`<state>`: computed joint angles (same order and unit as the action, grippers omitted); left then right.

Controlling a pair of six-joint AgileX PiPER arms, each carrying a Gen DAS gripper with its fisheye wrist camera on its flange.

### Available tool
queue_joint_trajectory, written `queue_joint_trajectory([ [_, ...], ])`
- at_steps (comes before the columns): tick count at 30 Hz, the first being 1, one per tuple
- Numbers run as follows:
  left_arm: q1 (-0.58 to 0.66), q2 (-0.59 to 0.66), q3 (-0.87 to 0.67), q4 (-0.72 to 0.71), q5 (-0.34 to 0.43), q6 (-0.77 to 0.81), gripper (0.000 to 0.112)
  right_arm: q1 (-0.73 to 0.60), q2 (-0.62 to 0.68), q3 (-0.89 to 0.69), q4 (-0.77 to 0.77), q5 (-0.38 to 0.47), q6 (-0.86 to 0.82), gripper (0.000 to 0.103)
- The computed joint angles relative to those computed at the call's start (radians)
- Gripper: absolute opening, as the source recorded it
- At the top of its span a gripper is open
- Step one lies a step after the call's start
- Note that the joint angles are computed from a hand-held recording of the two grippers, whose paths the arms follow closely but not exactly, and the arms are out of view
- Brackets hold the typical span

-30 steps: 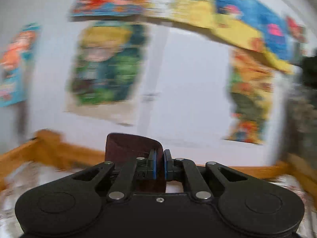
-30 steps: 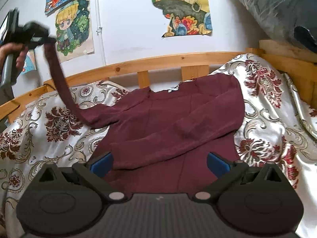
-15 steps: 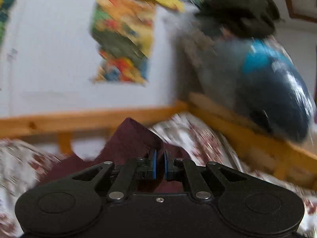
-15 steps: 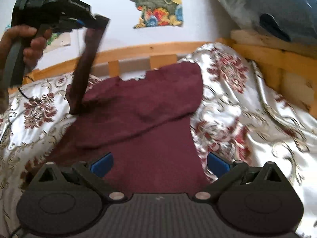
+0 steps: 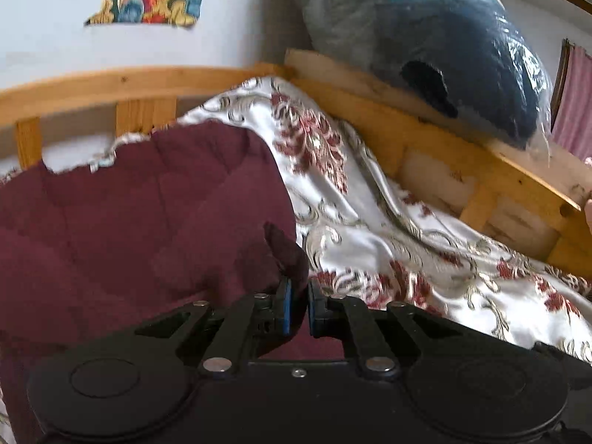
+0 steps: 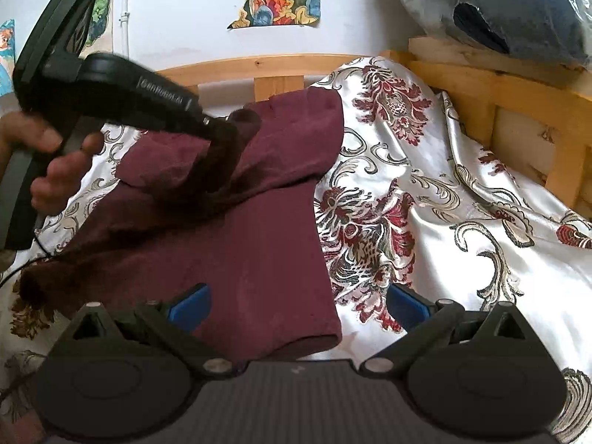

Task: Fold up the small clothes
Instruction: 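Lift the sleeve with the left tool, lay it across the body, release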

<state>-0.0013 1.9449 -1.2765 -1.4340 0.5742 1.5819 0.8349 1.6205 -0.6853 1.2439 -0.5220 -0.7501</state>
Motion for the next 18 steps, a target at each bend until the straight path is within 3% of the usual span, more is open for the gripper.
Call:
queue_joint_trajectory([
  [2, 0.010, 0.004, 0.004, 0.019, 0.014, -0.011, 0.016, -0.002, -0.001, -0.005, 0.000, 0.005, -0.001, 0.103],
  [4, 0.023, -0.002, 0.009, 0.031, 0.029, -0.013, 0.028, 0.002, 0.000, -0.009, 0.003, 0.002, -0.005, 0.103],
  [6, 0.041, -0.014, 0.017, 0.035, 0.051, -0.002, 0.050, 0.002, 0.006, -0.014, -0.001, 0.007, -0.003, 0.103],
  [7, 0.053, -0.022, 0.026, 0.027, 0.062, 0.013, 0.055, 0.000, 0.009, -0.018, 0.001, 0.012, -0.001, 0.103],
  [9, 0.073, -0.043, 0.049, -0.002, 0.070, 0.052, 0.079, 0.000, 0.015, -0.021, -0.001, 0.020, 0.015, 0.103],
  [11, 0.097, -0.078, 0.104, -0.091, 0.036, 0.158, 0.089, -0.002, 0.022, -0.028, -0.002, 0.028, 0.028, 0.103],
  [18, 0.220, -0.076, 0.094, -0.117, -0.132, 0.212, 0.093, -0.017, 0.062, -0.095, -0.014, 0.056, 0.022, 0.103],
])
